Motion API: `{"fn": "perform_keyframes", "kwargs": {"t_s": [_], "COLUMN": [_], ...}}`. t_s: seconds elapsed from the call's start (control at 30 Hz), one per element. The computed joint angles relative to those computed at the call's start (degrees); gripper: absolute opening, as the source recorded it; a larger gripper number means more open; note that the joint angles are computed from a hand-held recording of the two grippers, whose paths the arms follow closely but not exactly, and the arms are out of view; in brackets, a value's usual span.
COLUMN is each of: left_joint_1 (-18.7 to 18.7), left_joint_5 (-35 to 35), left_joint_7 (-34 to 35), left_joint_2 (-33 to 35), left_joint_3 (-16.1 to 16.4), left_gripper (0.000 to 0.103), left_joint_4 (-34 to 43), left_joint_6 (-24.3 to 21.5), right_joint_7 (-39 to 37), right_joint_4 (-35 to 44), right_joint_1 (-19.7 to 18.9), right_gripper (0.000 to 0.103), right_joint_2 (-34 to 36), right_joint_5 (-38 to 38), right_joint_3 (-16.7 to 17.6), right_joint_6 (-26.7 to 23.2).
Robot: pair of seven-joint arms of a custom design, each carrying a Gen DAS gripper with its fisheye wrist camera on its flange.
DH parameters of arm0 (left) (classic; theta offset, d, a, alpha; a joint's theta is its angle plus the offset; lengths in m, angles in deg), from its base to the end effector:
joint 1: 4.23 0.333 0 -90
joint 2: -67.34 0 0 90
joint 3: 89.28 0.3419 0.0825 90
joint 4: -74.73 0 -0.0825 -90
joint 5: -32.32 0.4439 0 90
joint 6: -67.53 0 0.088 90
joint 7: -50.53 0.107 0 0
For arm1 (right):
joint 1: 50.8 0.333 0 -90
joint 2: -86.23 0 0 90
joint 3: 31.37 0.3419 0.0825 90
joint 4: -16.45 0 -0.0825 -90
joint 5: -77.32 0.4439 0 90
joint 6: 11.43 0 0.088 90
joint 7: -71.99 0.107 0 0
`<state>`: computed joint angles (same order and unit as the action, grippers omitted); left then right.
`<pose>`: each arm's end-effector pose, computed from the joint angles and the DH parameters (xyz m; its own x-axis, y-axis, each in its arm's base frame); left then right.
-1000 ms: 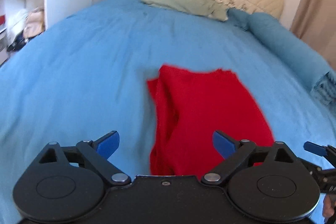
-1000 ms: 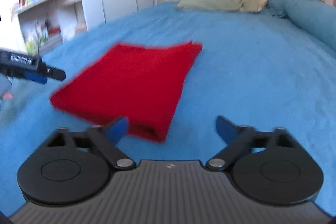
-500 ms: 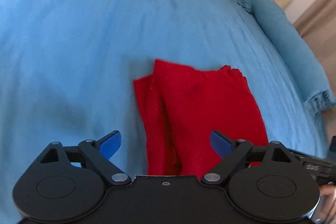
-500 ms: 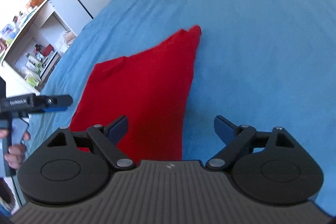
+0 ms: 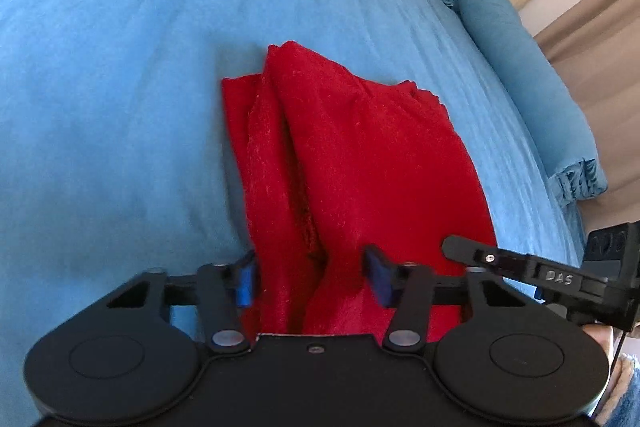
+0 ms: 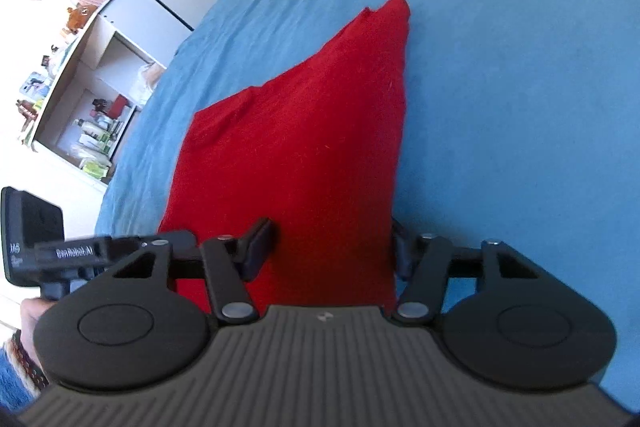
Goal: Fold small clothes
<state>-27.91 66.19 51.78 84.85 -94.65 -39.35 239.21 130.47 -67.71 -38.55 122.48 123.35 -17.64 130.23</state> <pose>0.5915 -0.3696 0.3690 0.2976 -0.7968 0.5258 -0.7359 -0.5424 -0.4053 0.7483 0.3192 0.3486 0.4334 -0.7011 -0.5662 -0.8758 -0.1796 -0.4480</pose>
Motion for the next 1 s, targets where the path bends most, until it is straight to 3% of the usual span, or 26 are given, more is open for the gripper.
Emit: {"fn": "perform_keyframes", "kwargs": {"t_s": [0.03, 0.1, 0.17, 0.33, 0.5, 0.8, 1.0], "left_joint_1": [-0.6, -1.9, -2.5, -3.1, -6.3, -14.9, -18.6], "left_joint_5": [0.5, 2.8, 5.0, 9.0, 13.8, 20.1, 19.0], "left_joint_7": [-1.0, -2.4, -2.9, -1.9, -2.0, -11.9, -16.6], "left_joint_2": [-0.2, -1.1, -1.2, -1.9, -1.7, 5.2, 9.0], "left_joint_3": [0.6, 1.6, 1.4, -1.6, -4.7, -6.4, -5.1], "left_gripper": [0.036, 0.033, 0.032, 0.03, 0.03, 0.03, 0.03], "left_joint_4": [0.0, 0.4, 1.9, 5.9, 10.8, 18.3, 20.5], "left_joint_6": [0.2, -1.6, -4.7, -11.0, -18.6, -25.1, -29.8], "right_joint_7": [-0.3, -0.5, -1.3, -8.9, -19.4, -37.3, -38.1], "right_joint_4": [-0.1, -1.3, -2.9, -8.8, -16.8, -38.2, -46.6], "right_joint_1": [0.3, 1.1, 1.1, -0.1, -3.3, -4.3, -1.7], "right_gripper": [0.062, 0.047, 0.043, 0.04, 0.04, 0.04, 0.04], "right_joint_2": [-0.1, -1.0, -2.6, -8.4, -17.5, -36.9, -40.0], "right_joint_5": [-0.4, -1.4, -1.0, 2.7, 11.1, 23.2, 23.2], "right_joint_3": [-0.1, -0.5, -0.1, 2.0, 2.1, -5.8, -11.1], "right_joint_6": [0.7, 2.8, 5.0, 9.6, 6.5, 1.6, 3.4]}}
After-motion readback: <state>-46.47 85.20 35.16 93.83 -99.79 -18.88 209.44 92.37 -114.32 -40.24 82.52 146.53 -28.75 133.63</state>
